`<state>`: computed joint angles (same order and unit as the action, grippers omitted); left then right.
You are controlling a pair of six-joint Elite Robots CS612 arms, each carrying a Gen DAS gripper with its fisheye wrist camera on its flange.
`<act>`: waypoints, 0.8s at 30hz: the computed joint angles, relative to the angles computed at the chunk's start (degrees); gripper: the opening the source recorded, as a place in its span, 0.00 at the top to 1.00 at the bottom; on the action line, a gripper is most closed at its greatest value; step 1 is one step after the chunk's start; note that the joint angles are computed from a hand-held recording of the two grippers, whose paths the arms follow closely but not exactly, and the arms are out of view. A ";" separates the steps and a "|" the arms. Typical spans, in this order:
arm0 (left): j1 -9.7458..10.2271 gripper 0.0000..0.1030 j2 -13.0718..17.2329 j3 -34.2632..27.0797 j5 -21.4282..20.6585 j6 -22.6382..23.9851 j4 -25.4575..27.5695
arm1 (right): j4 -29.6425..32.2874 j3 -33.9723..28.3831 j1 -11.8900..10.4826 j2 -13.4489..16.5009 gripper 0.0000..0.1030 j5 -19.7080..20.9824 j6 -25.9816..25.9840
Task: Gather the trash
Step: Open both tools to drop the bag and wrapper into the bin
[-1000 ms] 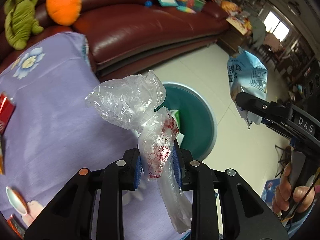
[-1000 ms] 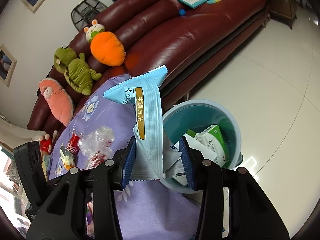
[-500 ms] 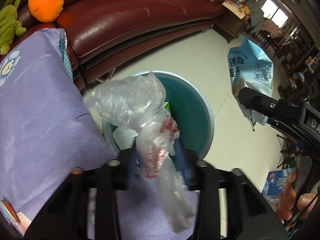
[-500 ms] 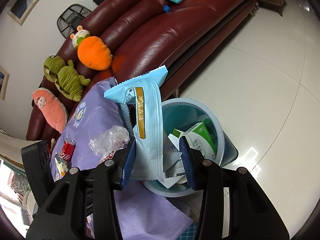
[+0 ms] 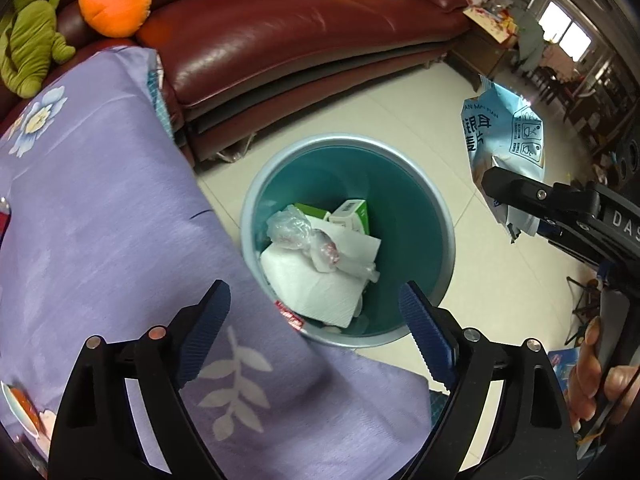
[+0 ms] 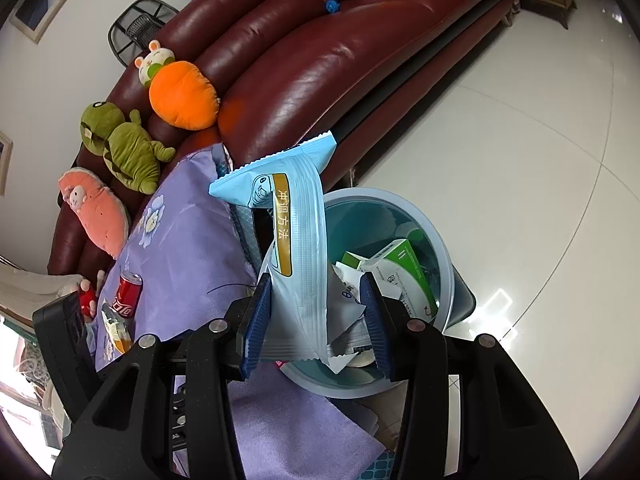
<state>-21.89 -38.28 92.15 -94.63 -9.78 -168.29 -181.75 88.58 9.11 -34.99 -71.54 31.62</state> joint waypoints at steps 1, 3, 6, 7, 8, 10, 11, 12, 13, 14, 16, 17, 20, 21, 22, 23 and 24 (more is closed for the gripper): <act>0.06 0.15 -0.10 0.26 0.20 -0.26 -0.19 | 0.21 -0.13 0.06 0.04 0.58 -0.09 -0.13; 0.30 0.14 -0.22 0.76 0.50 -0.83 -0.46 | 1.05 -0.59 0.27 0.15 0.57 -0.49 -0.44; 0.82 0.14 -0.21 1.04 0.23 -1.94 -0.27 | 2.42 -1.28 0.55 0.38 0.53 -1.25 -1.13; 1.00 0.14 -0.21 1.07 0.00 -2.40 -0.13 | 3.49 -1.79 0.69 0.54 0.50 -1.43 -1.65; 1.05 0.14 -0.23 1.11 -0.15 -2.72 -0.06 | 4.25 -2.08 0.80 0.64 0.45 -1.62 -1.71; 1.32 0.14 -0.26 1.23 -0.58 -3.16 -0.04 | 5.47 -2.54 0.95 0.78 0.39 -1.70 -1.58; 1.45 0.14 -0.32 1.36 -0.75 -3.27 -0.15 | 5.81 -2.64 1.01 0.81 0.36 -1.76 -1.47; 1.48 0.14 -0.40 1.46 -0.84 -3.34 -0.23 | 5.94 -2.65 1.07 0.82 0.34 -1.95 -1.37; 1.55 0.14 -0.46 1.58 -0.93 -3.34 -0.38 | 6.27 -2.68 1.18 0.74 0.33 -2.34 -1.31; 1.62 0.14 -0.54 1.69 -1.01 -3.34 -0.51 | 6.41 -2.66 1.24 0.67 0.31 -2.49 -1.31; 1.62 0.14 -0.64 1.84 -1.18 -3.42 -0.68 | 6.60 -2.49 1.37 0.41 0.29 -2.98 -1.23; 1.63 0.14 -0.68 1.90 -1.27 -3.51 -0.78 | 6.87 -2.56 1.46 0.33 0.29 -3.27 -1.25; 1.83 0.14 -0.96 2.39 -1.67 -3.68 -1.38 | 7.71 -2.49 1.75 -0.09 0.26 -3.92 -1.08; 1.87 0.14 -1.01 2.50 -1.72 -3.71 -1.54 | 7.98 -2.52 1.82 -0.20 0.25 -4.09 -1.04; 1.95 0.14 -1.12 2.71 -1.80 -3.74 -1.80 | 8.12 -2.47 1.91 -0.31 0.25 -4.24 -1.02; 2.03 0.14 -1.18 2.81 -1.87 -3.73 -1.97 | 8.23 -2.33 2.04 -0.50 0.25 -4.45 -1.01; 2.12 0.14 -1.39 3.17 -1.91 -3.81 -2.41 | 8.31 -2.24 2.11 -0.61 0.25 -4.62 -1.02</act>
